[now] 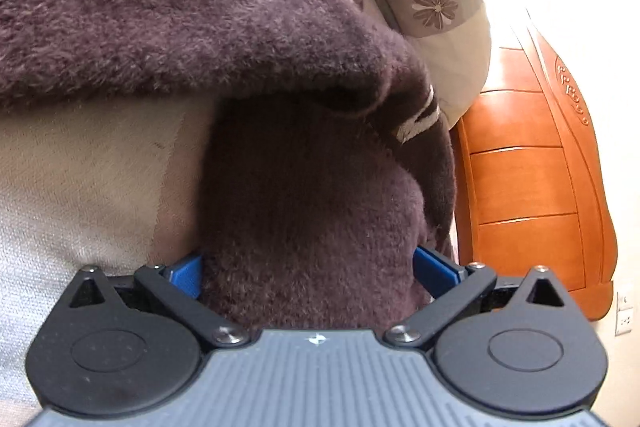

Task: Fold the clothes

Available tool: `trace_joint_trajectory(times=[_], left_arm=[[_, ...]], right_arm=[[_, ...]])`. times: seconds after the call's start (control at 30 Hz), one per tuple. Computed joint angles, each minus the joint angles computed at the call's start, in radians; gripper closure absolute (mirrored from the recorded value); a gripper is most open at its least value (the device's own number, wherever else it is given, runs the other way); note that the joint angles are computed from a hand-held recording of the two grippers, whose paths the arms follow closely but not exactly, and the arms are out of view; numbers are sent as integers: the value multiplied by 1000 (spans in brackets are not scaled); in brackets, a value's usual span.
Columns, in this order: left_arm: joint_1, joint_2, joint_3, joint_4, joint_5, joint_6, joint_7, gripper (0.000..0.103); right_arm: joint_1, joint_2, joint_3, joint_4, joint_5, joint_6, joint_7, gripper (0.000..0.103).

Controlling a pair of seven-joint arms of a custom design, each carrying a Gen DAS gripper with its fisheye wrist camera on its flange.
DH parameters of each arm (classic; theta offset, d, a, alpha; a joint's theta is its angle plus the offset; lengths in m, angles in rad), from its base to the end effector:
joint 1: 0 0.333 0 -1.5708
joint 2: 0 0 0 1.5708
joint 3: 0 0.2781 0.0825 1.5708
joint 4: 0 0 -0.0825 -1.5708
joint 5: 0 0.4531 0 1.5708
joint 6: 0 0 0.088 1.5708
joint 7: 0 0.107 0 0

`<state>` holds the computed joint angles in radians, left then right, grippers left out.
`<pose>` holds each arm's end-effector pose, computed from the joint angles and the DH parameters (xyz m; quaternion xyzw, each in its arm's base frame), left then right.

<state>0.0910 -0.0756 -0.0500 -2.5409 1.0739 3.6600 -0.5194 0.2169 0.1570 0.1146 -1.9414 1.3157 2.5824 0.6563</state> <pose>0.4925 -0.0936 0.3145 0.8240 -0.2944 0.4784 0.0738 0.6481 0.2031 0.3730 -0.6847 0.5453 0.0472 0.4812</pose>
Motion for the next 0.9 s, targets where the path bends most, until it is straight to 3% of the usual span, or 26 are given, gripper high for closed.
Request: trace_joint_trajectory(times=[0.17, 0.27, 0.37, 0.43, 0.6, 0.73, 0.87, 0.9], left_arm=[[-7, -23, -14, -74, -93, 71, 119, 2], [-5, -4, 0, -36, -47, 57, 41, 3], [0, 19, -3, 10, -35, 9, 71, 4], [0, 24, -1, 35, 16, -9, 28, 5], [-11, -12, -22, -37, -131, -20, 210, 15], [-18, -20, -12, -52, -147, -16, 209, 18], [-27, -15, -12, -36, -132, -48, 190, 21], [-29, -11, -13, -29, -135, -59, 190, 23]], right_arm=[[-2, -13, -1, -17, 10, -74, -30, 40], [13, -2, 2, -15, -53, -98, -3, 40], [22, 2, 10, -19, -65, -121, 0, 40], [32, -8, 14, -29, -82, -123, -16, 40], [109, -58, 28, -92, -358, 10, -147, 35], [166, -49, 37, -120, -599, 113, -197, 35], [234, -19, 28, -185, -866, 383, -190, 35], [231, -14, 43, -201, -865, 447, -238, 35]])
